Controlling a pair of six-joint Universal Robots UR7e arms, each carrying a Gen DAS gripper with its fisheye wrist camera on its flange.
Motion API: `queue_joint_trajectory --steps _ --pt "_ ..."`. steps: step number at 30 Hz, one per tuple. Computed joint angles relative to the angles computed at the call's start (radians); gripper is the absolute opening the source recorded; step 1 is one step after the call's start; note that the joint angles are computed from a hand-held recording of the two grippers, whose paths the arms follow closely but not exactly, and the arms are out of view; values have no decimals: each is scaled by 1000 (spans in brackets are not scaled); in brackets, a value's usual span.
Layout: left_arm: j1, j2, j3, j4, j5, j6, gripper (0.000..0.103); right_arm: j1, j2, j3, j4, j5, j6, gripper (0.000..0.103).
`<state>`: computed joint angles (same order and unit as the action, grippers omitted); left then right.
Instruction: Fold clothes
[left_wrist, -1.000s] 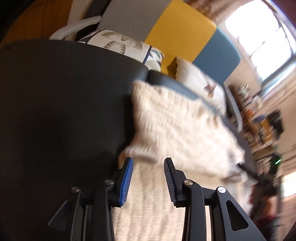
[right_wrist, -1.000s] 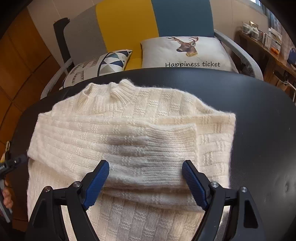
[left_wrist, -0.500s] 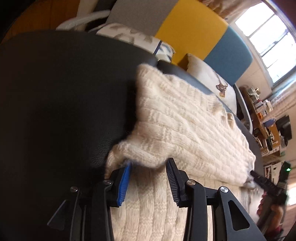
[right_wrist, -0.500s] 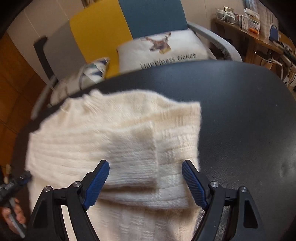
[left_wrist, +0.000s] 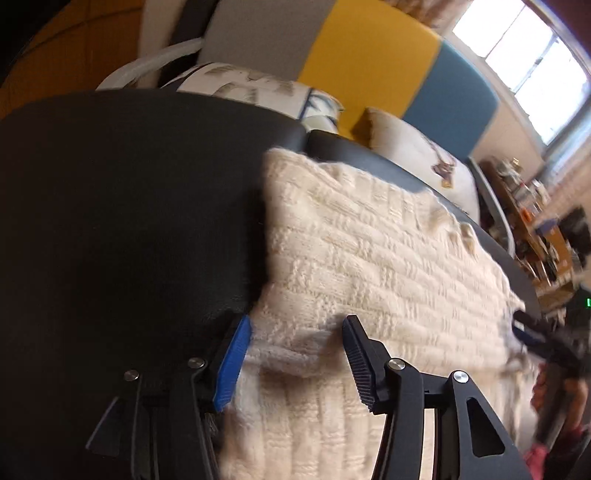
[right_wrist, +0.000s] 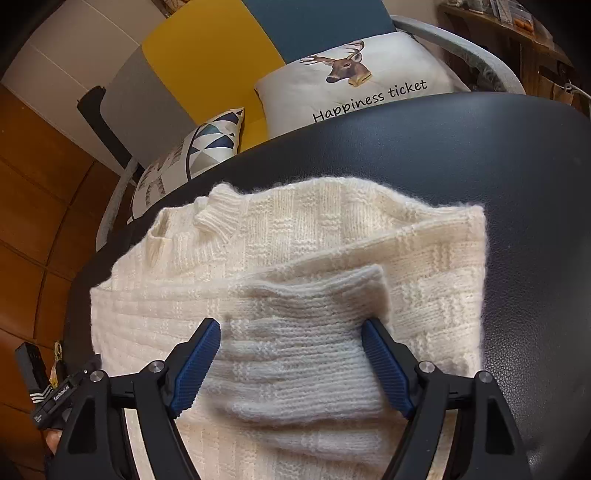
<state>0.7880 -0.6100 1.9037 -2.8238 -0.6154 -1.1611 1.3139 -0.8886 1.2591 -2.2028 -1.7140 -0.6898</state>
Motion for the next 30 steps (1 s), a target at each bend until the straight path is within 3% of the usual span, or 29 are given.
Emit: queue_joint_trajectory --steps 2,6,11,15,17,20,22,27,30 --pt "-12 -6 4 1 1 -7 53 3 -18 19 -10 6 -26 81" --pt "-43 -16 55 -146 2 11 55 -3 -93 105 14 43 -106 81" --pt "-16 -19 27 17 -32 -55 56 -2 -105 197 -108 -58 -137 81" --pt "-36 -43 53 13 -33 -109 56 -10 -172 234 -80 16 -134 81" --pt "-70 -56 112 -106 -38 -102 56 -33 -229 252 -8 77 -169 80" --pt "-141 -86 199 -130 -32 -168 57 -89 -317 270 151 135 -231 80" --pt "-200 -100 264 -145 -43 -211 57 -134 -365 278 241 133 -242 81" --pt "-332 -127 384 -69 -96 -431 57 -249 -451 315 292 67 -258 81" --pt "-389 -120 422 -43 -143 -532 58 -313 -477 321 314 102 -242 81"
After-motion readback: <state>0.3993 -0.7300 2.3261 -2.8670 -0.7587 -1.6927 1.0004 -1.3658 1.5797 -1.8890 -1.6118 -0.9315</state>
